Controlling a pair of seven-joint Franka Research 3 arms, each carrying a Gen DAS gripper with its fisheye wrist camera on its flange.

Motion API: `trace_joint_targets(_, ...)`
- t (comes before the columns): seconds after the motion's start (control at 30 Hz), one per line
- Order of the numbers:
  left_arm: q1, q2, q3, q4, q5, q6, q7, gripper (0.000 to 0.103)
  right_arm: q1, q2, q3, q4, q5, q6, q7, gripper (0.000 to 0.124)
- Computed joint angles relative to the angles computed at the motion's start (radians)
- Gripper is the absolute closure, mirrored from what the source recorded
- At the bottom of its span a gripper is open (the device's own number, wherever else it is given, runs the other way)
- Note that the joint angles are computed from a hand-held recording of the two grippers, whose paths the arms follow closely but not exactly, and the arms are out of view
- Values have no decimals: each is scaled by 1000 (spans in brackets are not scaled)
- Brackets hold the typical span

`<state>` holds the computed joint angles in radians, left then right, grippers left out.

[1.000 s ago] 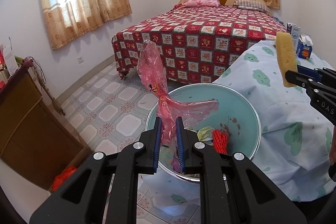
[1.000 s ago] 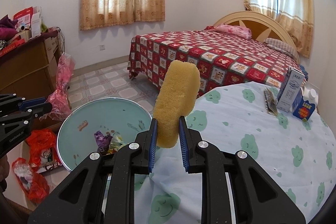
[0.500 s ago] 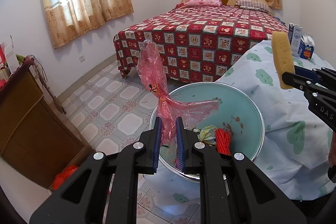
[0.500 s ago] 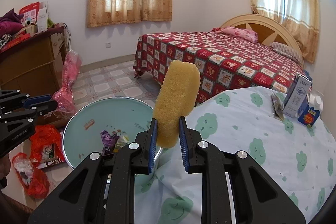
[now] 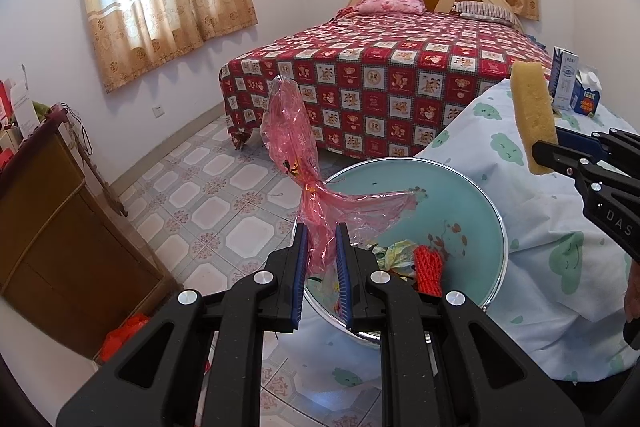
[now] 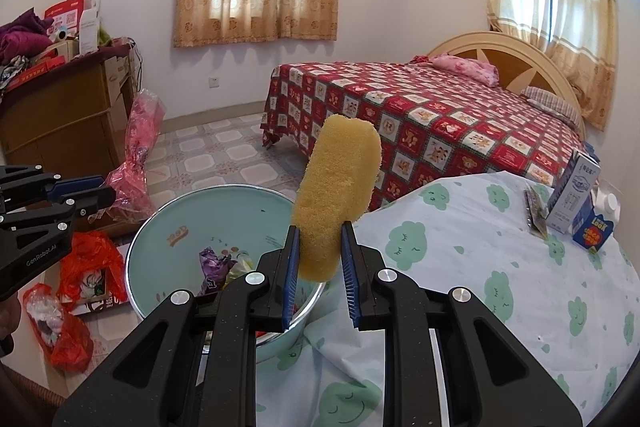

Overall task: Collect trash
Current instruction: 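Hold the pink bag and yellow sponge above the teal bucket with both tools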

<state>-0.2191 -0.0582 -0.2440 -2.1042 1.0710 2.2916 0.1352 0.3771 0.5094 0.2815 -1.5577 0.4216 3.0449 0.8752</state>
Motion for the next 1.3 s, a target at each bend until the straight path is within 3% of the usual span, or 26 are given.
trace_joint_targets(1.3, -5, -33, -15, -19, 26, -39, -22, 88, 54, 55, -24, 86, -50, -37, 11, 103)
